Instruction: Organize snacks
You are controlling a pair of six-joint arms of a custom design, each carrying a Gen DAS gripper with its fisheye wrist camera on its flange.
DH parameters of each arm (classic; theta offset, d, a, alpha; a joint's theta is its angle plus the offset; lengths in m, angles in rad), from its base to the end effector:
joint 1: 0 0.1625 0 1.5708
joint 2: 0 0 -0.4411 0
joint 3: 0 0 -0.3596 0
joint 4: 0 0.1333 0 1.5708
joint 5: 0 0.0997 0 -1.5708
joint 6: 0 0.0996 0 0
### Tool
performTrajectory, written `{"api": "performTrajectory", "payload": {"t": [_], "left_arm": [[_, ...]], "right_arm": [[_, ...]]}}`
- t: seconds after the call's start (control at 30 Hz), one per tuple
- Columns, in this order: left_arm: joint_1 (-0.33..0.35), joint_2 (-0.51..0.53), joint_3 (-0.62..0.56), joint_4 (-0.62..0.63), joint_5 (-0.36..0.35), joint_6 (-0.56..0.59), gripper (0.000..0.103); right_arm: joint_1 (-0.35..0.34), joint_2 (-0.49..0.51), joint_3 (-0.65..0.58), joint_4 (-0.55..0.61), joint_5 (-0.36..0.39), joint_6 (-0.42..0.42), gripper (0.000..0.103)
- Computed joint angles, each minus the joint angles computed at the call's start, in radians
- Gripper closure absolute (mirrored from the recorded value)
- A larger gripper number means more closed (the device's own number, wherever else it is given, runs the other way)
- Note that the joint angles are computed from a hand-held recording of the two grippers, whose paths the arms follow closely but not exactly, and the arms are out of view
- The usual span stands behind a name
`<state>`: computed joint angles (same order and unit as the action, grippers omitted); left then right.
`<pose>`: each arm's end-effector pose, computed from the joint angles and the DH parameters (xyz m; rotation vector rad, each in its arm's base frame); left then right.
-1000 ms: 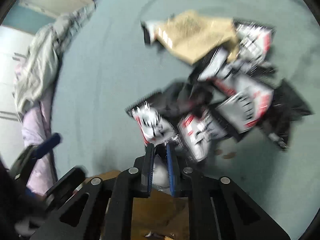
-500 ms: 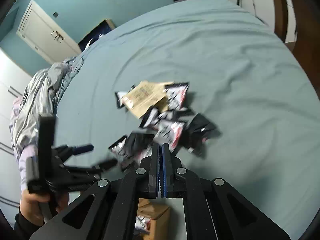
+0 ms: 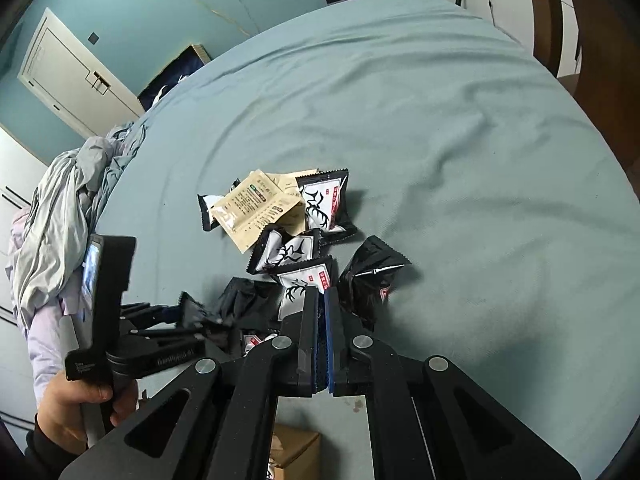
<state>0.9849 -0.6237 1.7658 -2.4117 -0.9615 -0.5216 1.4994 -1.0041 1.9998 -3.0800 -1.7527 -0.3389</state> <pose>-0.1613 -0.5873 -0.0145 0.1972 2.4648 -0.0896 0.0745 -0.5741 0.1965 0.3055 -2.7708 0.6645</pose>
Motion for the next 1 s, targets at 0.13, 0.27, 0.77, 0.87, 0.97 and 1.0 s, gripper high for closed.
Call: {"api": "performTrajectory", "payload": {"t": [0.13, 0.27, 0.77, 0.87, 0.97, 1.0], "left_arm": [[-0.007, -0.029, 0.037, -0.033, -0.02, -0.016, 0.074], [-0.058, -0.086, 0.121, -0.108, 0.014, -0.059, 0.077], [-0.3, -0.328, 0.462, -0.201, 0.092, -0.238, 0.078], [-0.346, -0.345, 0.521, -0.262, 0.072, -0.249, 0.078], [-0.389, -0.343, 0.56, -0.3, 0.056, -0.254, 0.078], [-0.401, -0.343, 0.567, -0.3, 0.049, -0.255, 0.078]], "right_arm": [[-0.01, -0.021, 0.024, -0.012, 0.025, -0.004, 0.102], [-0.01, -0.056, 0.069, -0.036, 0.037, -0.016, 0.102], [-0.151, -0.247, 0.353, -0.165, 0.25, -0.096, 0.102], [-0.178, -0.278, 0.403, -0.206, 0.313, -0.127, 0.102], [-0.207, -0.305, 0.461, -0.257, 0.378, -0.176, 0.102], [-0.217, -0.311, 0.484, -0.287, 0.398, -0.193, 0.102]]}}
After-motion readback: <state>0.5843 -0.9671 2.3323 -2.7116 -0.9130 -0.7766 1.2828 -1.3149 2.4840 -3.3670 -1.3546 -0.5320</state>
